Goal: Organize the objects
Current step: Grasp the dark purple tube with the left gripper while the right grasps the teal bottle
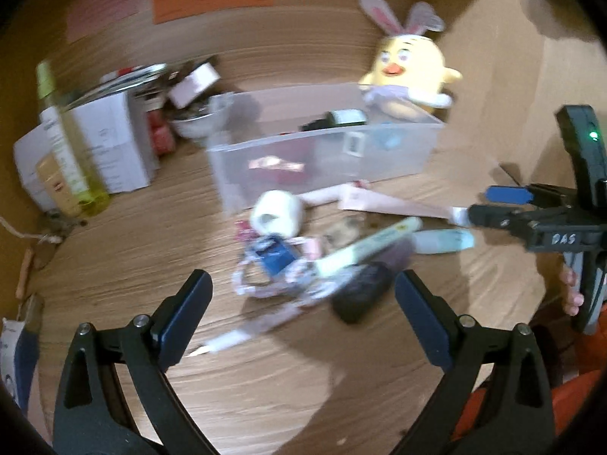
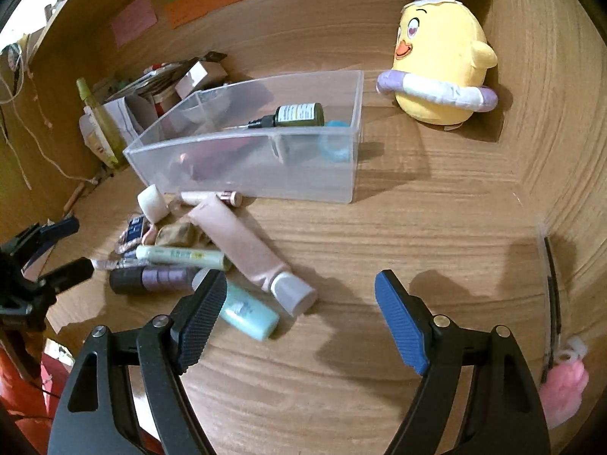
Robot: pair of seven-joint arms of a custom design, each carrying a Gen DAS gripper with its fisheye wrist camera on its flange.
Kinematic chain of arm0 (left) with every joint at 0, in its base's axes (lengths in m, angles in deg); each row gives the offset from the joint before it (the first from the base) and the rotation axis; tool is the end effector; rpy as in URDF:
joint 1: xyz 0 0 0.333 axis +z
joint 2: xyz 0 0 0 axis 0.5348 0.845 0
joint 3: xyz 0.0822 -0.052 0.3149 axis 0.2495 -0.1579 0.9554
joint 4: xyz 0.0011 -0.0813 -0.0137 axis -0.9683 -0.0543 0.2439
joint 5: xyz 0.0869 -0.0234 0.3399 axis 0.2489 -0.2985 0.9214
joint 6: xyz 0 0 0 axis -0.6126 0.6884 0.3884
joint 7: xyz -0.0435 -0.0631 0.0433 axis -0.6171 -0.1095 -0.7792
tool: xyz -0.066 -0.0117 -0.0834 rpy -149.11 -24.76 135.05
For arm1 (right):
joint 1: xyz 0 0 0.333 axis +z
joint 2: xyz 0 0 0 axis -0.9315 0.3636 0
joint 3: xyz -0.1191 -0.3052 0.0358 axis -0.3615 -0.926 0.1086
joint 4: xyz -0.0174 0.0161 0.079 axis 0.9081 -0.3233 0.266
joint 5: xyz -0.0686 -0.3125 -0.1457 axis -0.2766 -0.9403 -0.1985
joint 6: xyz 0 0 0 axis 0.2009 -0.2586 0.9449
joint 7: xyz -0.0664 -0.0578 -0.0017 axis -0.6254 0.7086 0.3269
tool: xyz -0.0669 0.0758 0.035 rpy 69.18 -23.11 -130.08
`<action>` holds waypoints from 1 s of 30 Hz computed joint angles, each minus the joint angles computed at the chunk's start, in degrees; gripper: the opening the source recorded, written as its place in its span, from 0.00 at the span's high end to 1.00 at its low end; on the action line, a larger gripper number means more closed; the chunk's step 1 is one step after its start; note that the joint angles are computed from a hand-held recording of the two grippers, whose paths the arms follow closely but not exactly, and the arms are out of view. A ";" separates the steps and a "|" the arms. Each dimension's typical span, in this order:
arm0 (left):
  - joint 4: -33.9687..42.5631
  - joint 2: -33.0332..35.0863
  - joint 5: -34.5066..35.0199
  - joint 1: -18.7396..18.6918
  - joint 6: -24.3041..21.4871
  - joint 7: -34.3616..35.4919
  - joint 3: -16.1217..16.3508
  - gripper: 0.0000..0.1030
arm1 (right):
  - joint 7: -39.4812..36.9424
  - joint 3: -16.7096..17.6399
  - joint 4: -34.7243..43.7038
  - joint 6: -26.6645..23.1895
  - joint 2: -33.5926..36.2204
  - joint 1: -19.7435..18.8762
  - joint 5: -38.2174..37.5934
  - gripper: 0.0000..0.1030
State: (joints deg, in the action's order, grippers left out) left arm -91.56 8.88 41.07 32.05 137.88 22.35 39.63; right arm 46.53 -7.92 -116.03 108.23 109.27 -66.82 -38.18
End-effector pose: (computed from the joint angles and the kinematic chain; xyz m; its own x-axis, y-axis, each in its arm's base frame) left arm 0.6635 -0.1492 0.4535 -0.3904 -0.9206 0.0055 -0.6344 0.2647 -0.7262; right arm 0.6780 0.0772 0.4522 0.1852 -0.9707 -0.1529 -0.7448 -0.0372 -0.6663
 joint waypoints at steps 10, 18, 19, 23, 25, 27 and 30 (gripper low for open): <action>6.02 4.12 0.02 -1.77 -6.04 1.33 -0.78 0.41 | -6.28 1.95 -1.78 0.05 -0.57 0.25 -0.38 0.60; 4.91 3.34 -4.61 0.30 -8.17 5.19 -3.42 0.52 | -8.83 1.18 -0.29 -0.56 0.44 1.88 -2.37 0.61; 4.47 3.03 -5.01 0.31 -8.07 5.66 -3.46 0.52 | -8.84 0.99 0.27 -1.15 0.83 2.11 -2.75 0.61; 2.82 1.95 -6.66 0.54 -7.49 7.70 -3.91 0.53 | -7.99 0.12 2.47 -3.58 2.41 2.84 -3.75 0.61; 2.99 2.05 -6.94 0.11 -7.71 7.99 -3.59 0.53 | -7.97 0.36 2.95 -3.97 2.82 2.57 -3.42 0.61; 3.87 2.61 -6.73 -0.63 -8.38 7.66 -2.91 0.53 | -8.80 1.20 2.91 -4.52 2.64 1.87 -2.47 0.62; 6.07 4.08 -6.72 -1.15 -10.31 7.58 -2.67 0.57 | -10.27 1.77 2.06 -4.28 2.12 1.41 -1.27 0.74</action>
State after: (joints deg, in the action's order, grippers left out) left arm -85.50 12.96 34.35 30.90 127.57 29.93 36.96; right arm 36.26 -6.15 -113.97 103.95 111.40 -65.41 -39.46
